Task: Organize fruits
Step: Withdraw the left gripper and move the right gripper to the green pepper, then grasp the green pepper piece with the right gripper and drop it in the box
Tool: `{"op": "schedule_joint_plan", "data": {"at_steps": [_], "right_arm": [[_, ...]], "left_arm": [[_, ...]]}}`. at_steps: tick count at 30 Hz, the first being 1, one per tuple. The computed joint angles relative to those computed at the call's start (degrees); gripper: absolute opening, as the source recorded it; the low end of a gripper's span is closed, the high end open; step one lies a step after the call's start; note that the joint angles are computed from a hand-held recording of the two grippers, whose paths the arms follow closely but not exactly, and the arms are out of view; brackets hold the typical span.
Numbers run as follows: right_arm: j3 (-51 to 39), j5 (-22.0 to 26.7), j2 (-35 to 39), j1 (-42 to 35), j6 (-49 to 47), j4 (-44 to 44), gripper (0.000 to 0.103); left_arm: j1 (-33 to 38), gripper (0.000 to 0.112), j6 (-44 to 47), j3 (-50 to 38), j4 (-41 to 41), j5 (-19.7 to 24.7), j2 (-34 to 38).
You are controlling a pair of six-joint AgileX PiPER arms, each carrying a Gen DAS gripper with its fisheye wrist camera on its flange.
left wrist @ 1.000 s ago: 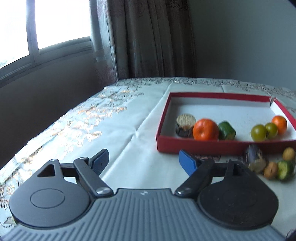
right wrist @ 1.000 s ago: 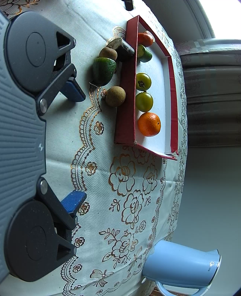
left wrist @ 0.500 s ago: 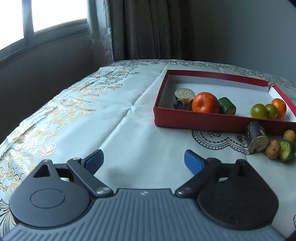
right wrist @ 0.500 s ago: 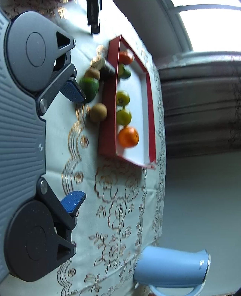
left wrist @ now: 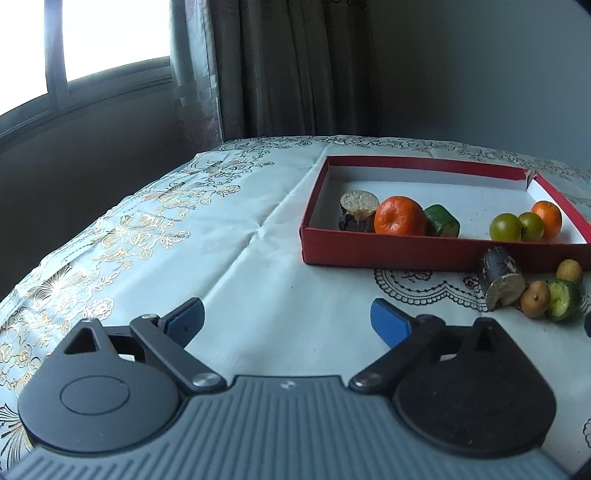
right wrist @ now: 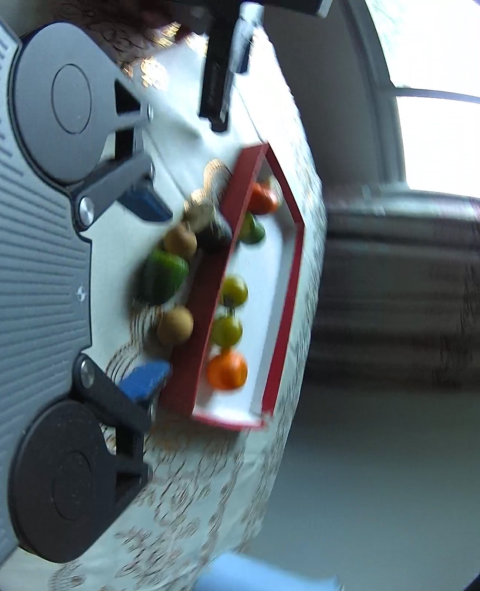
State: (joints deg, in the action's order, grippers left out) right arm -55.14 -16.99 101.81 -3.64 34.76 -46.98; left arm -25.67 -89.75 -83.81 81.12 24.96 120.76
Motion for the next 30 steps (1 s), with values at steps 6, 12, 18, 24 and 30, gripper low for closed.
{"op": "schedule_joint_plan", "data": {"at_steps": [6, 12, 18, 24, 30], "right_arm": [[-4.25, -1.85, 2.39, -1.2, 16.34, -21.73, 0.055], [-7.73, -0.56, 4.45, -1.09, 29.73, -34.79, 0.055], [-10.12, -0.1, 5.95, -0.59, 35.38, -39.38, 0.055], [-11.85, 1.78, 6.77, 0.37, 41.19, -43.66, 0.048], [-11.39, 3.14, 6.61, 0.64, 39.3, -40.78, 0.04]], "left_arm": [[0.31, 0.097, -1.11, 0.49, 0.92, -0.95, -0.31], [0.47, 0.097, -1.39, 0.6, 1.15, -1.49, -0.43], [0.55, 0.097, -0.89, 0.39, 0.78, -1.77, -0.32], [0.52, 0.097, -0.55, 0.25, 0.37, -1.67, -0.21], [0.49, 0.097, -0.42, 0.27, 0.28, -1.46, -0.21]]}}
